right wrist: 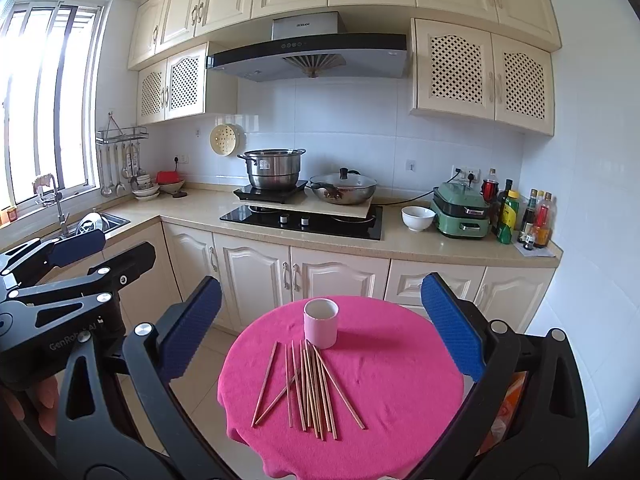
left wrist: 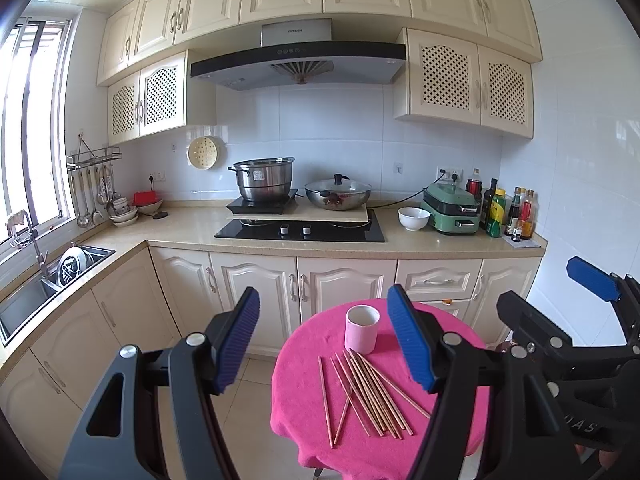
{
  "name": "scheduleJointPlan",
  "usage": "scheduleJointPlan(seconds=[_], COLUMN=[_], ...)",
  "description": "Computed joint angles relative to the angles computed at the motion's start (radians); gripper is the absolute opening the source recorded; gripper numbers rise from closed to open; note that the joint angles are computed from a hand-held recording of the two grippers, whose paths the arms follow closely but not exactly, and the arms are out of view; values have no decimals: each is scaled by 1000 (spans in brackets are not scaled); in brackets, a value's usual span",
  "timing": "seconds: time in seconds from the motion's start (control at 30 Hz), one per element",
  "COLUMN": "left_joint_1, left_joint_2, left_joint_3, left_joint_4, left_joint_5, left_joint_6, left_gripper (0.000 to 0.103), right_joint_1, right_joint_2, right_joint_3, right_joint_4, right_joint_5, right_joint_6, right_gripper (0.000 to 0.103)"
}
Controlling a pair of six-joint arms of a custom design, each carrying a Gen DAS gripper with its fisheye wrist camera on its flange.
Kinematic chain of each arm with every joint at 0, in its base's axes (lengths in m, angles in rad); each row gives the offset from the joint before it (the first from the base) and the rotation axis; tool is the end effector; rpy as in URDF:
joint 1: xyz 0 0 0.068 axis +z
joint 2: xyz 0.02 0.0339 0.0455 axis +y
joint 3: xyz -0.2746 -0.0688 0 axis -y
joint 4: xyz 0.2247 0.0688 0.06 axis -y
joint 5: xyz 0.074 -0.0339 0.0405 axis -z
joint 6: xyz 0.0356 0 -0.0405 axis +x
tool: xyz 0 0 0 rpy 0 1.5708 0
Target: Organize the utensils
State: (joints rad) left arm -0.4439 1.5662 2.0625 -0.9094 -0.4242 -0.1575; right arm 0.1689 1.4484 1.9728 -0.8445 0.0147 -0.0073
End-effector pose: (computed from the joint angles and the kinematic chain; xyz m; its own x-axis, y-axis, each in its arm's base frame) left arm 0.2639 -0.1093 0.5051 -0.3661 0.0158 -0.9305 -0.0065 0.9998 0.0195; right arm 0.2514 0.0423 0.5160 -0.3091 -0.0601 -0.9491 -0.1566 0.9876 -0.0116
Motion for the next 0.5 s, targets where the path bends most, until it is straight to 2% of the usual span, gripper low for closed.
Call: scheduleJointPlan(seconds=[0.5], left_joint_1=[-11], left_joint_2=[12], left_joint_3=[24], left_joint_4=[-21], left_joint_5=[-4], left_joint_6=[-3], left_gripper=[66], right_joint_1=[-15], right_joint_2=[-13], right_joint_3=[-13], right_joint_4=[-6], right_joint_5=[-8], right_joint_6=[5], right_gripper=[98])
